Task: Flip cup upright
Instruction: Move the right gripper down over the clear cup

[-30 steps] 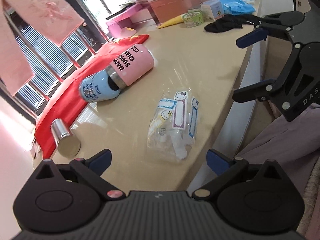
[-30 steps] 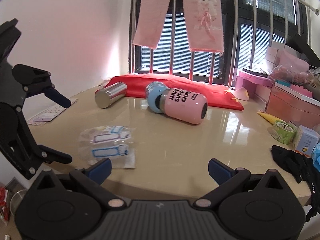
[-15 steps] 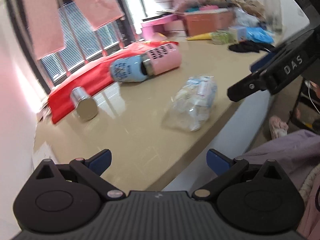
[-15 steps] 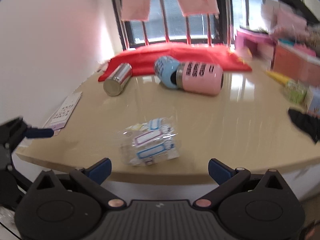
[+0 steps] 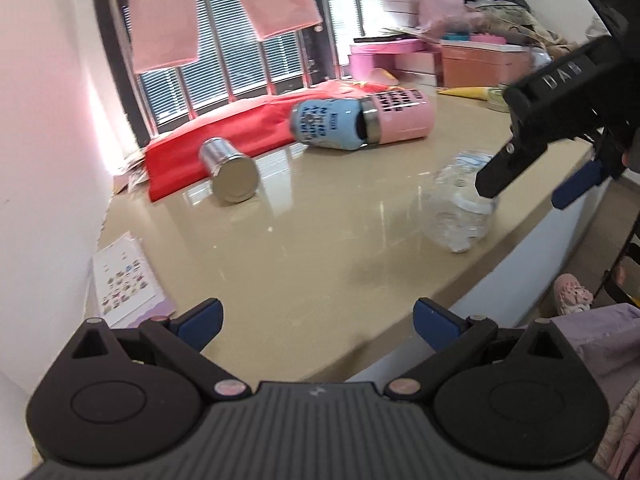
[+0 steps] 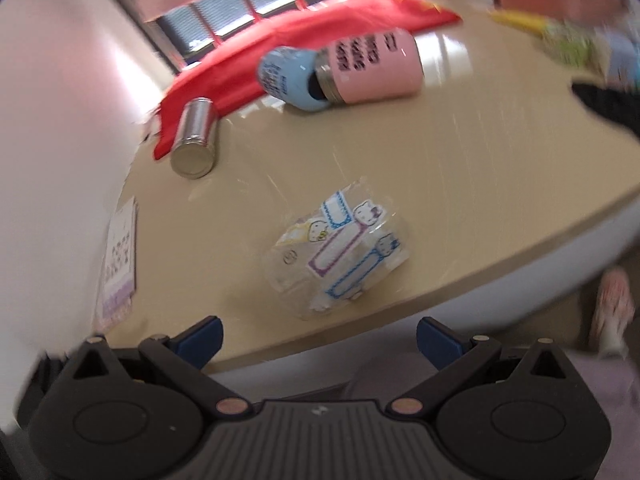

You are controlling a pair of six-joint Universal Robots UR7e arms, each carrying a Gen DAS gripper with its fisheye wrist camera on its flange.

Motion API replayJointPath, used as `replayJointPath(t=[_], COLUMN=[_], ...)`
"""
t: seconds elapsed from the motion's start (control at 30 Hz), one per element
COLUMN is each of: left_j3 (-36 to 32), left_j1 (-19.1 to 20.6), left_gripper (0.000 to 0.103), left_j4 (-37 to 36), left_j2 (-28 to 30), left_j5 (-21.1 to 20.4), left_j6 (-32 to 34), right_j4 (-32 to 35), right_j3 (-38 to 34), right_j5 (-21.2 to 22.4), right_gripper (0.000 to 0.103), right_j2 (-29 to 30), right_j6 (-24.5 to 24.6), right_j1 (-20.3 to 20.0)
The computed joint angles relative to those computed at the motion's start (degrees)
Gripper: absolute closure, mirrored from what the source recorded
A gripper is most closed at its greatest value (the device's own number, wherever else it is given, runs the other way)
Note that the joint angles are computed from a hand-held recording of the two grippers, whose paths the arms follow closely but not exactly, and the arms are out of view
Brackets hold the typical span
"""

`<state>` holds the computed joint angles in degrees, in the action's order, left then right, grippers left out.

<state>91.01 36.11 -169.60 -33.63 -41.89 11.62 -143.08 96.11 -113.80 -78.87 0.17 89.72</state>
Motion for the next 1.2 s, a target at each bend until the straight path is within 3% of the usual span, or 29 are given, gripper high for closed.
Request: replayJointPath(t=[0.37,0.53,0.57,0.6,0.7,0.8,0.9,0.97,1.07,1.2], left_j3=[0.4,-0.3,-0.5,-0.7,-1.3,-1.6,-2.0,-2.3,-3.2,-4.8], left_j1=[1.1,1.8,1.9,2.0,2.4,2.6,2.6,2.6,2.6,2.7], left_gripper=[0.0,0.0,0.0,0.0,0.0,0.0,0.0,0.0,0.0,0.0], left_j4=[-2.3,-1.3,-1.0,-0.7,0.6,1.4,2.1,2.7,4.4,7.3], left_j2=[-0.7,-0.5,-0.4,-0.4,-0.2,-0.2,0.0,0.1,0.5,0.9], left_j5=[-0.3,-0.7,-0.7,-0.7,-0.5,-0.7,-1.3,-1.9,-2.4,-2.8], left_j6=[0.5,-0.2,-0.5,-0.8,-1.8,-2.5,-2.6,-3.0,-4.8,-9.5], right_j4=[11.8,15.2,15.5,15.9,18.9,23.7,29.2,36.1,42.0,46.6], right_j3=[-11.1,-15.8,-16.4,-16.9,-19.2,-22.1,-25.9,-30.1,-34.0,-38.0], right_j5=[-4.3,-6.5,-6.5,-6.5,-6.4,-6.6,-9.5,-9.0,-11.5,-13.3], right_gripper=[0.0,0.0,0.005,0.016,0.028,0.029,0.029,0.031,0.031,0.031], right_j2=[8.5,11.9,12.3,12.6,13.9,15.0,16.8,18.5,20.4,22.9], right_j6=[20.1,22.1,21.8,21.1,16.0,5.9,-5.7,-13.1,-22.7,-31.6], right_j1=[0.9,0.6,0.5,0.5,0.4,0.8,1.6,1.5,2.2,3.0])
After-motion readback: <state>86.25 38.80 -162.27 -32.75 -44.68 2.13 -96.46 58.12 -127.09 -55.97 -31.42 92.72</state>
